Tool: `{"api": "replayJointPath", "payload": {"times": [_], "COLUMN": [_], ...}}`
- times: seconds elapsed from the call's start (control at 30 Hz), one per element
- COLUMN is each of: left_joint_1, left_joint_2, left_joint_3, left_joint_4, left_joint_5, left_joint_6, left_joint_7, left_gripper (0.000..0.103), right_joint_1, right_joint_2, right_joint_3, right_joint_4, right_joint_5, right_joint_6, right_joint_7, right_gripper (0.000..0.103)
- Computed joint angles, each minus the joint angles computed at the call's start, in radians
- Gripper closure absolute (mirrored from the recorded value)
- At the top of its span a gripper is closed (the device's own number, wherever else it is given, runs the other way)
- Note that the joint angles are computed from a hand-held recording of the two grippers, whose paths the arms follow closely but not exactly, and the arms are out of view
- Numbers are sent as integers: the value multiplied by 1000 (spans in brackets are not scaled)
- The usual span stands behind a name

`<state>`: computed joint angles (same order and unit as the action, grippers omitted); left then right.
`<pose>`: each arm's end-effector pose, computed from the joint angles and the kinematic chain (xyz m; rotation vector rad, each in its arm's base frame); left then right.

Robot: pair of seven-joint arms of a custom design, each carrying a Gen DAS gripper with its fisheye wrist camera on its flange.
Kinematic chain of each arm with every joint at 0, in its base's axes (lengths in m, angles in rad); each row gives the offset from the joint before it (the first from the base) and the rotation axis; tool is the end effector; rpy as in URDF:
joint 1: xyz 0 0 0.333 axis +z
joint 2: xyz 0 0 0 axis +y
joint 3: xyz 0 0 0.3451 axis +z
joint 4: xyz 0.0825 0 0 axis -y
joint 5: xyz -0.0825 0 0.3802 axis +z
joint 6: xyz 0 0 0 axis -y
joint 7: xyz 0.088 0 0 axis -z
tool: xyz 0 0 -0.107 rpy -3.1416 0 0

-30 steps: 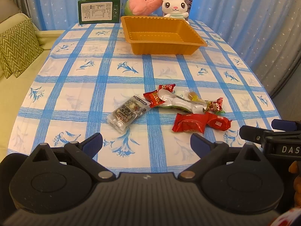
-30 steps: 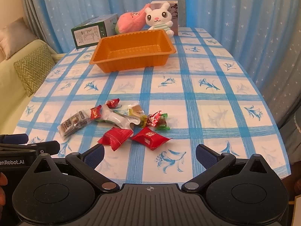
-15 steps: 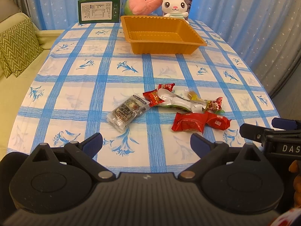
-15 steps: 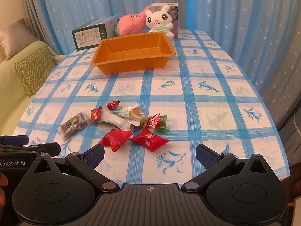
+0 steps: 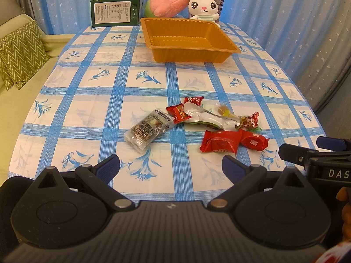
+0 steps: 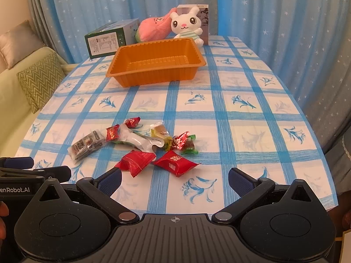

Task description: Organize snacks

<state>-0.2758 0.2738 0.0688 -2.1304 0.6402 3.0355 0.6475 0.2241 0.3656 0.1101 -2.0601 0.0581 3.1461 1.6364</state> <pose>0.5894 -0.1726 0.3719 -1.9569 1.7858 -0.7151 0.6165 0.2020 0.3717 -1.9043 1.5756 -0.4551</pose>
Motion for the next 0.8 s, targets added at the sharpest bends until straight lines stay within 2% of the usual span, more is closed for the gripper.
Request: {"api": "replayJointPath", "payload": {"times": [0.8], "left_joint_1": [-3], "left_joint_2": [8], "left_joint_3": [10], "left_joint_4": [5], "left_joint_5": [-26], "left_joint_6": [6], "left_joint_7": [26], "left_gripper": [4], "right_joint_1": [1], "right_joint_2": [1], "right_joint_3": [-1], "right_joint_4": [-1], "right_joint_5": [2], "right_joint_6": [5], "right_joint_7": [-1], "right_gripper": [0]}}
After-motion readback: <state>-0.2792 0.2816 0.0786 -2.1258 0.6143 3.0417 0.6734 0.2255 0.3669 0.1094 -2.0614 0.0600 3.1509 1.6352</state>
